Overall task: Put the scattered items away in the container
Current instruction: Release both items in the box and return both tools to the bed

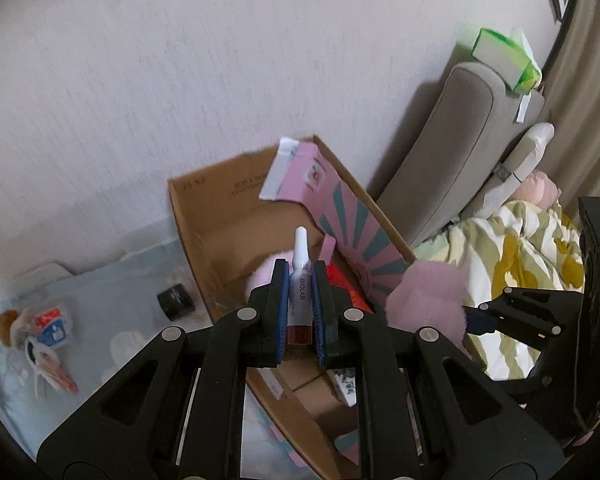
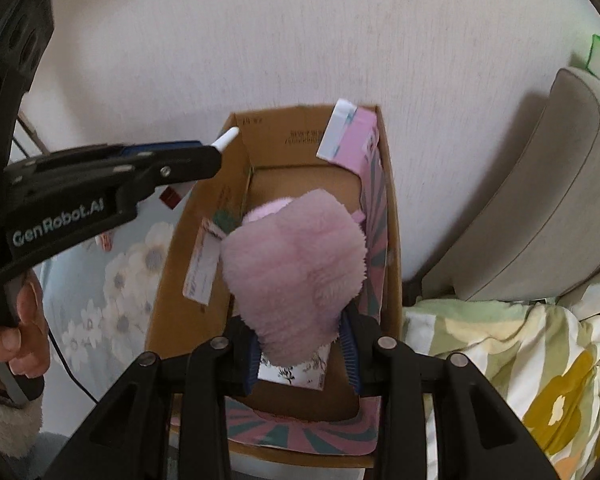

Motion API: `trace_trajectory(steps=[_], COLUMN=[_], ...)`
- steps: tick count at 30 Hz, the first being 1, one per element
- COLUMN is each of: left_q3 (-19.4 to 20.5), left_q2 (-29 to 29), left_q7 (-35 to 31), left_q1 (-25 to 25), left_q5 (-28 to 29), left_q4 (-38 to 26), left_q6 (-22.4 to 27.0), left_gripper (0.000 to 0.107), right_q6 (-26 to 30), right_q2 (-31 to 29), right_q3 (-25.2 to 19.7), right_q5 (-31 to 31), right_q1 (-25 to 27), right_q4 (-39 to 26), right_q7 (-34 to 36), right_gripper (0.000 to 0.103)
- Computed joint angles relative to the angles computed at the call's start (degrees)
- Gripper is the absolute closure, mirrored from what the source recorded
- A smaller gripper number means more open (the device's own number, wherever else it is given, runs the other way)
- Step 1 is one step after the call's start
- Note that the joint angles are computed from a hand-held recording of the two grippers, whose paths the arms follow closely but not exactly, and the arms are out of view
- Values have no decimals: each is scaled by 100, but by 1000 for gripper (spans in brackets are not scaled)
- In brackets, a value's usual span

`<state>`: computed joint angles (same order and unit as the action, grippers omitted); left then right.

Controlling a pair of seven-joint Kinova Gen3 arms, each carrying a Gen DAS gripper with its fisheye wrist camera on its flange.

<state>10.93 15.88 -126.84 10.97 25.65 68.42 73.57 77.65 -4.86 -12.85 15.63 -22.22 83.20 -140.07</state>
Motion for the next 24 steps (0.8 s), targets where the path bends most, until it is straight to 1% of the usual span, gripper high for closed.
trace_trajectory(steps=[1,2,3,4,6,8,10,13,18,24], left_q3=[17,-55,-133,-130,-32,-94,-131,-189,-302,-445], left_q2=[-33,-98,-191,-303,-485,-545,-598,-692,-762,-852], left_q7=[86,232,286,246,2,9,70,15,-114,-371], left_q1=[19,143,232,214,-7,23,24,-134,-422,-734], left_q5=[-75,-244,-319,-301,-84,-152,-240,-58,221,428], left_q4=[21,39,115,226,388,312,256,263,213,210], left_q6=[-37,-119,-267,-434,-630,-636,-652,-642,-456,-253], left_gripper=[66,26,6,5,5,5,5,5,5,5], right_q6=[44,115,145,162,179,181,189,103,192,382], right_q2=[22,36,35,30,-23,-109,-207,-346,-261,-51], right_q3=[0,-4,5,9,-44,-166,-315,-435,-582,-757], right_q5=[-14,-10,-26,-30,81,331,632,850,1078,1421], right_q1=[1,-3,-5,-7,-40,-96,-149,-167,-183,-480], right_q4=[-8,-40,-56,-71,-83,-74,-68,-77,-317,-583], right_q7=[-6,-30,-22,-10,-38,-129,-270,-320,-299,-454], right_gripper=[61,59,56,53,50,45,35,31,30,30])
